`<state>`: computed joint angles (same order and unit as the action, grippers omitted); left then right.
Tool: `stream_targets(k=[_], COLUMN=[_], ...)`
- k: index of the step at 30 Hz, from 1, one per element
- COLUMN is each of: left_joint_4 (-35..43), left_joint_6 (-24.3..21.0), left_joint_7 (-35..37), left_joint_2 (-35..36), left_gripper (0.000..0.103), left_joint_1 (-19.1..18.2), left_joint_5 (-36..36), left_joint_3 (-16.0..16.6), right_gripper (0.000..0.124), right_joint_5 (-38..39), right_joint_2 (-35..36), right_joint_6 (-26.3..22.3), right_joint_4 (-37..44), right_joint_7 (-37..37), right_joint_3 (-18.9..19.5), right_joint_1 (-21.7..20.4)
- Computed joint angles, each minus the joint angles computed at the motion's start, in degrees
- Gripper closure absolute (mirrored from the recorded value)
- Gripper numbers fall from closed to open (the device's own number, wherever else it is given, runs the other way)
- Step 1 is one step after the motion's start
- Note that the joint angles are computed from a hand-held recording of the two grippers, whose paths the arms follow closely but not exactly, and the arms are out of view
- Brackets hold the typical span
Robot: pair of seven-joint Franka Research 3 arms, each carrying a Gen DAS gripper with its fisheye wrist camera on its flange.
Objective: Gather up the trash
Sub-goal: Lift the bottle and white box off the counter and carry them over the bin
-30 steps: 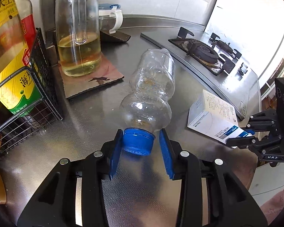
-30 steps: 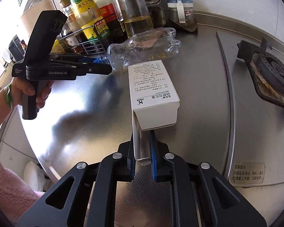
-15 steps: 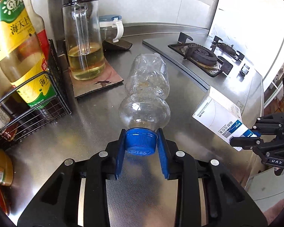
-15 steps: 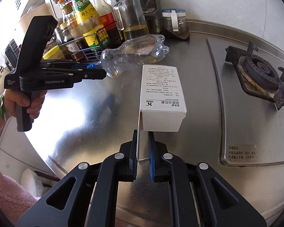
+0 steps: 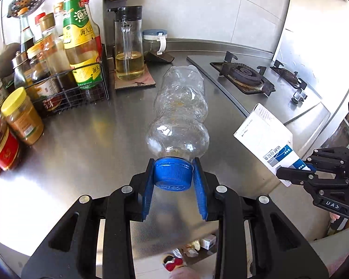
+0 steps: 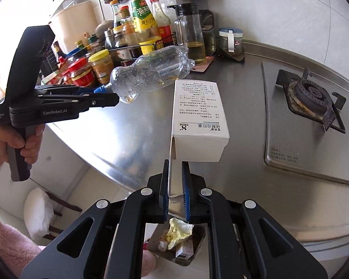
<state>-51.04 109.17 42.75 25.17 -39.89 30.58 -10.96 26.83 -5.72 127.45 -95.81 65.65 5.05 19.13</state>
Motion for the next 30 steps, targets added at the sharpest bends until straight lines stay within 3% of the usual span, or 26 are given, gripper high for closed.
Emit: stream_targets(k=[5, 16, 24, 30], left_joint_4=[-8.51, -17.14, -23.85, -32.74], left_joint_6=[-1.39, -5.74, -3.73, 3.76], left_joint_7=[-10.24, -27.4, -32.42, -33.23], left_joint_2=[-5.69, -9.73, -10.09, -10.87], left_gripper=[0.073, 0.073, 0.073, 0.073], left_joint_1=[-4.07, -10.17, -9.45, -5.5], left_joint_5=[3.72, 7.44, 0.9, -5.25], left_joint_3=[-1.75, -7.88, -10.11, -10.49], right_gripper=[0.113, 0.113, 0.113, 0.113], right_joint_5=[3.59, 4.24, 3.33, 4.05], right_joint_2=[-9.21, -27.35, -30.08, -25.9], right_joint_6=[-0.51, -5.86, -9.22, -7.89], right_joint_4=[-10.09, -28.73, -36.66, -40.56], right_joint_7=[-4.28, -5.34, -3.18, -0.72], right_joint_3=[-1.3, -3.08, -2.8, -1.89], right_joint_1=[0.15, 0.07, -1.33, -1.22])
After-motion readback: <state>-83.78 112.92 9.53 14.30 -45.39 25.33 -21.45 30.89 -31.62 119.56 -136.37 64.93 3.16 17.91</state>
